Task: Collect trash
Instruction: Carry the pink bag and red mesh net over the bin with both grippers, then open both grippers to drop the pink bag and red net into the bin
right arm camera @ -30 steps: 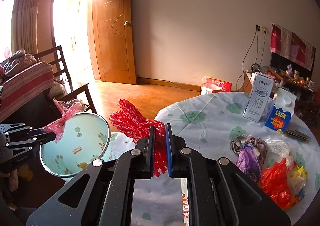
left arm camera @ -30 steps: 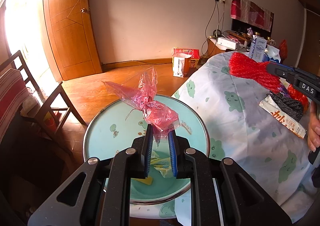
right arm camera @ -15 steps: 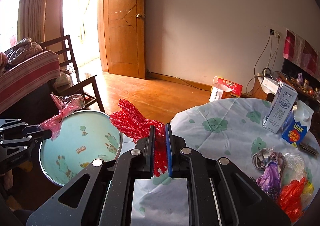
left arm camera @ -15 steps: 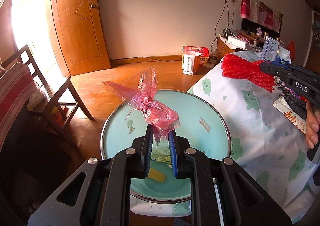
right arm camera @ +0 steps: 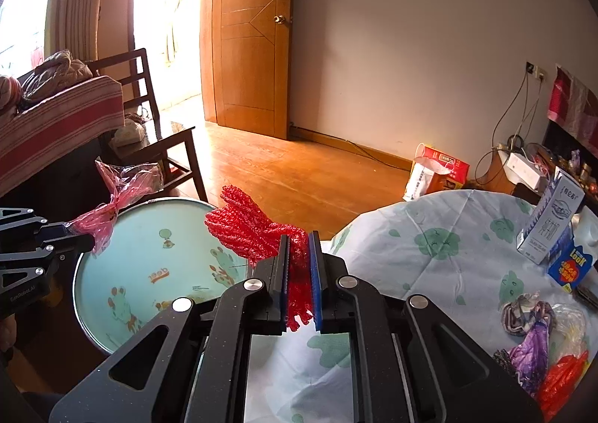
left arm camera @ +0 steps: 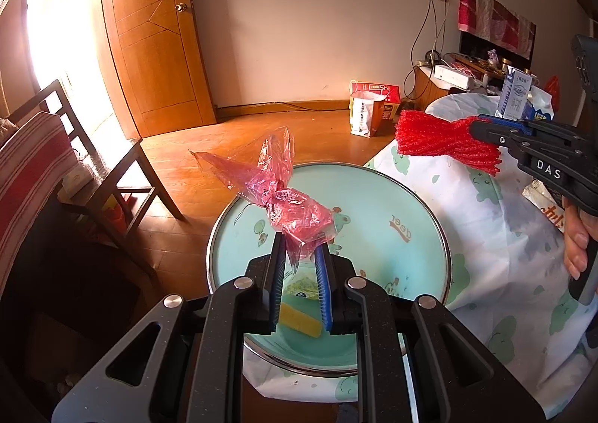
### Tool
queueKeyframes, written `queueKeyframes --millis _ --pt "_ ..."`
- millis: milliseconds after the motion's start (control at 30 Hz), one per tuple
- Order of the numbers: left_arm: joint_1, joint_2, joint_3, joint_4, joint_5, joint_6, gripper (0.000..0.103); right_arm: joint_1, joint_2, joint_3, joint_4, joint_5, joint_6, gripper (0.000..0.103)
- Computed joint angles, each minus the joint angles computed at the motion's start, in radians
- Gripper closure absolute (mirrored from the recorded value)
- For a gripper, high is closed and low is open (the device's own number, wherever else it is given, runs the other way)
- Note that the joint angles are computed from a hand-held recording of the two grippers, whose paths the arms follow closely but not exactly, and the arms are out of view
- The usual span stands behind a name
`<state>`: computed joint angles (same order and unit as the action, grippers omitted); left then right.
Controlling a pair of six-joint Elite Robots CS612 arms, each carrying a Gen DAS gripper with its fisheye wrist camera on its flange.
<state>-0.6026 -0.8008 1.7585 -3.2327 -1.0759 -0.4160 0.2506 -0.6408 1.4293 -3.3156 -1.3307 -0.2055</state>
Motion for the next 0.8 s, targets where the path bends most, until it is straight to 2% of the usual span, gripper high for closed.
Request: queueKeyframes --millis 633,800 --pt "-0.001 -0.001 -0.004 0.010 0.000 -0.011 0.086 0.010 0.003 -0.004 0.029 0.009 -0.056 0.093" --pt "-0.001 -0.001 -0.003 0.004 -0.008 -0.009 0.081 0.010 0.003 -0.006 0.051 0.028 -0.077 0.092"
